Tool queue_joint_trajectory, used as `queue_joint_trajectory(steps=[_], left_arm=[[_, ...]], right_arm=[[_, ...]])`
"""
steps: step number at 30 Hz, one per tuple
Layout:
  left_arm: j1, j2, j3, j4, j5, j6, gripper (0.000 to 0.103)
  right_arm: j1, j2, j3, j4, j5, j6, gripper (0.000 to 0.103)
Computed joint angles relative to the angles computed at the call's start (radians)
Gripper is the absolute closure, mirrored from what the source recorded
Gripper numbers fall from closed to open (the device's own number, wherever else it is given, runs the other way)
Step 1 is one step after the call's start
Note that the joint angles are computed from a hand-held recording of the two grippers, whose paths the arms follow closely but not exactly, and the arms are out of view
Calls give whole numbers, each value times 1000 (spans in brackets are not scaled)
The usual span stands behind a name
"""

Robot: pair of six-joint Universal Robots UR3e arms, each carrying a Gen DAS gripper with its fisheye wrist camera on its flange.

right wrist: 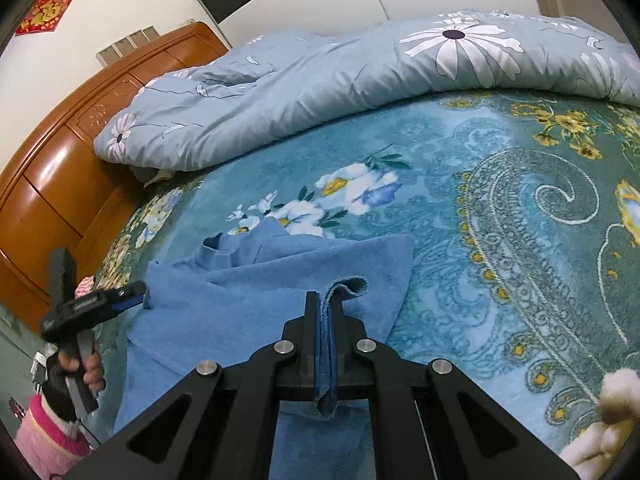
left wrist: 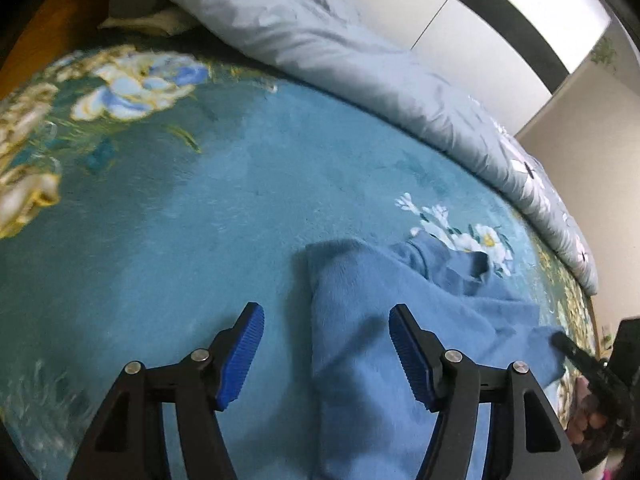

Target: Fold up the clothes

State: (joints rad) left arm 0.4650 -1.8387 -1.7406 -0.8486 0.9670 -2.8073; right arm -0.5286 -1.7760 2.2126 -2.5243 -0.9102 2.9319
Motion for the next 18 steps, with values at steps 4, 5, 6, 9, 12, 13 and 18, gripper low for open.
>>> queue_joint_trajectory(steps=[4,5,6,9,12,13,18], left_arm=[[15,-54,29,-8,-61,-14,55],[22,-53,24,-23,-86,-7,70],[23,-49,20,-33,-99,1,88],[26,-17,-25,23,-125,27,96],[57,29,-92,121,-179,19,97],[56,28,-91,137,-174,16,97],[23,-40,-34,139,-88,-11,97]], right_arm=[[-1,-1,-11,20,-5,-27,100],[-1,0,-12,22,-6,-31,100],[-1,3,-12,21,-7,-32,100],[-5,9,-7,11,-2,-33,100],[-22,-9,36,-65,15,-9,100],[-28,-9,45,-83,22,-2,100],[17,94,23,-119,-40,26,100]])
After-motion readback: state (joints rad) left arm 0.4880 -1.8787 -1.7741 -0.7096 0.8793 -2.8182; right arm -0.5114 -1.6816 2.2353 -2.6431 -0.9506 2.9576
